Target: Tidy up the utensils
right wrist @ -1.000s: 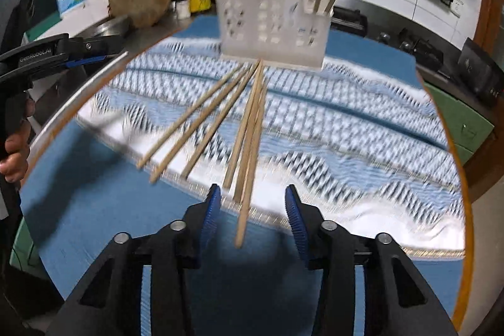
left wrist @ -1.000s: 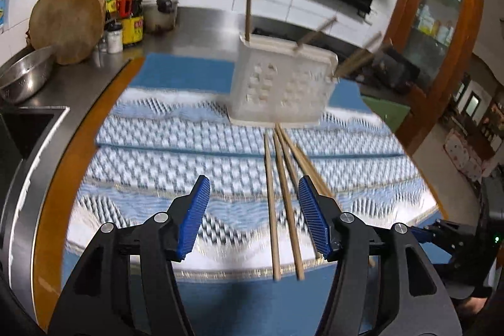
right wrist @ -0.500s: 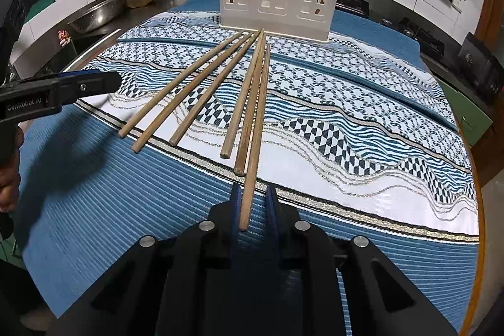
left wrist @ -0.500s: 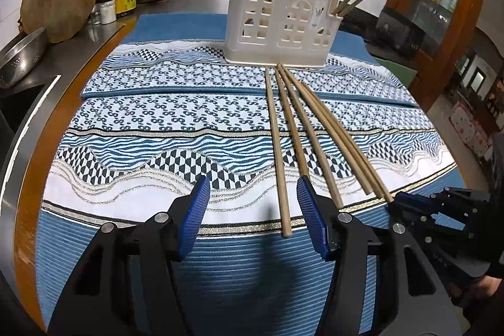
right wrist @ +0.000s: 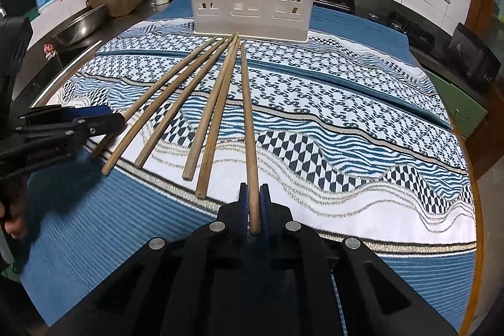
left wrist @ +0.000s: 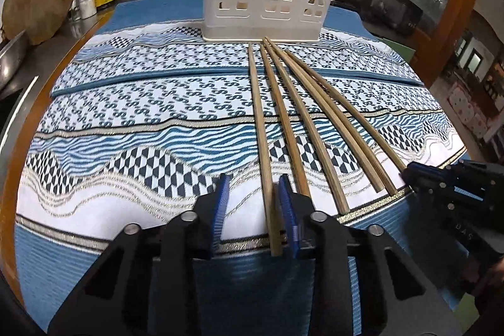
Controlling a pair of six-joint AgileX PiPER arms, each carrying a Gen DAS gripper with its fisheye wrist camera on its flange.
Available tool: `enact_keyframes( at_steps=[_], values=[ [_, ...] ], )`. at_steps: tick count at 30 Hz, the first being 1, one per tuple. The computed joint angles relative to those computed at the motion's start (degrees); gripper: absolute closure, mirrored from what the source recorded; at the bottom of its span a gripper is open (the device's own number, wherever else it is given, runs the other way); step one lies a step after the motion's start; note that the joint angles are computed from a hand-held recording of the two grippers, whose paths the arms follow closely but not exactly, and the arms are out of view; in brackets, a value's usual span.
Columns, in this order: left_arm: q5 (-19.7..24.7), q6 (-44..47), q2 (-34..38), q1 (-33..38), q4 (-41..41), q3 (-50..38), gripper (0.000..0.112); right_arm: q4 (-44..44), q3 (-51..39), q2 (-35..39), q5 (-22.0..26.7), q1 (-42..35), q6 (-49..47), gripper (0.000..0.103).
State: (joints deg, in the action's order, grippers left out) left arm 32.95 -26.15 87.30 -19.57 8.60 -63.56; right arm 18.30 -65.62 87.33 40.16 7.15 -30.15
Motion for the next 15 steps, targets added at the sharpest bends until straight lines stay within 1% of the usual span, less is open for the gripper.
enact_keyframes(
  at_steps=[2, 5, 7, 10, 13, 15],
  values=[
    [0.3, 0.3, 0.5, -0.2, 0.0, -0.7, 0.089, 0.6, -0.4, 0.5, 0.0, -0.1, -0.4, 0.095],
    [0.9, -3.3, 1.3, -2.5, 5.0, -1.4, 0.092, 1.8, -1.0, 1.2, -0.1, -0.2, -1.2, 0.094],
    [0.7, -3.5, 1.6, -3.1, 5.5, -1.6, 0.097, 2.0, -1.3, 1.5, -0.1, 0.0, -1.3, 0.094],
    [0.9, -5.9, 2.2, -4.2, 8.2, -2.0, 0.097, 3.1, -1.7, 2.1, -0.2, -0.2, -2.2, 0.094],
    [0.9, -6.5, 2.7, -4.4, 9.3, -2.4, 0.098, 5.0, -1.5, 2.3, -0.6, -0.7, -3.6, 0.096],
    [1.2, -7.0, 2.9, -4.5, 9.9, -2.7, 0.102, 6.2, -1.5, 2.3, -0.4, -1.2, -4.3, 0.096]
  ],
)
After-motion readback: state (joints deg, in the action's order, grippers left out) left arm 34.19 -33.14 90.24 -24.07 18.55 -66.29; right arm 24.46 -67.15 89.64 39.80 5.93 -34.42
